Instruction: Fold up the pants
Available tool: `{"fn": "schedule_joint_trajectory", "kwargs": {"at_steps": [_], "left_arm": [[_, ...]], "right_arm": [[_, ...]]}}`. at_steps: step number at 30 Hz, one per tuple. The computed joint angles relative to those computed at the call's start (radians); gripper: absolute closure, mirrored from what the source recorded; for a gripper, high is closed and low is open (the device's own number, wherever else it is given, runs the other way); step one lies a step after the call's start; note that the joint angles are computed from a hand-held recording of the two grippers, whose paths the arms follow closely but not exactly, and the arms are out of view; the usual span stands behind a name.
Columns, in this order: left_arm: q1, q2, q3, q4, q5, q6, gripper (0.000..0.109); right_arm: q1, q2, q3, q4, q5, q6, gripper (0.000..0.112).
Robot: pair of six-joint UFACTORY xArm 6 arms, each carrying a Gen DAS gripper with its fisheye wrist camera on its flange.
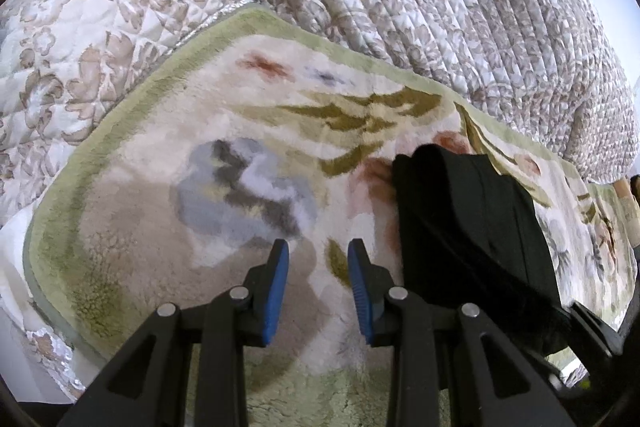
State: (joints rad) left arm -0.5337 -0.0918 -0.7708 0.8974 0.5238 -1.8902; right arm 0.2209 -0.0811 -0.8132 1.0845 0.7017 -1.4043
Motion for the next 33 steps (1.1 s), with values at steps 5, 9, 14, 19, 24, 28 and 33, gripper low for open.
{"fn": "schedule_joint_trajectory", "kwargs": {"at_steps": [5,9,14,19,24,28,33], "left_arm": [[-0.006,0.001,-0.011,0.007,0.014,-0.014,0.076],[-0.009,0.014,-0.033,0.023,0.011,-0.015,0.076],[-0.019,0.041,-0.079,0.063,0.006,-0.001,0.076],[-0.029,0.085,-0.138,0.048,-0.012,0.061,0.076],[-0.028,0.14,-0.208,0.023,-0.087,0.174,0.075],[-0.041,0.225,-0.316,-0.084,-0.032,0.361,0.075],[-0.007,0.334,-0.427,-0.201,-0.036,0.54,0.076]], "right_arm": [[-0.078,-0.042,0.019,0.095,0.121,-0.073,0.057],[-0.069,-0.01,0.018,0.067,0.021,-0.008,0.062],[-0.1,0.038,-0.034,-0.046,0.086,0.076,0.07],[-0.145,0.115,-0.156,-0.101,0.035,0.193,0.07],[-0.176,0.216,-0.291,-0.16,0.053,0.258,0.071],[-0.163,0.332,-0.429,-0.247,0.089,0.345,0.089],[-0.124,0.467,-0.558,-0.315,0.047,0.415,0.089]]}}
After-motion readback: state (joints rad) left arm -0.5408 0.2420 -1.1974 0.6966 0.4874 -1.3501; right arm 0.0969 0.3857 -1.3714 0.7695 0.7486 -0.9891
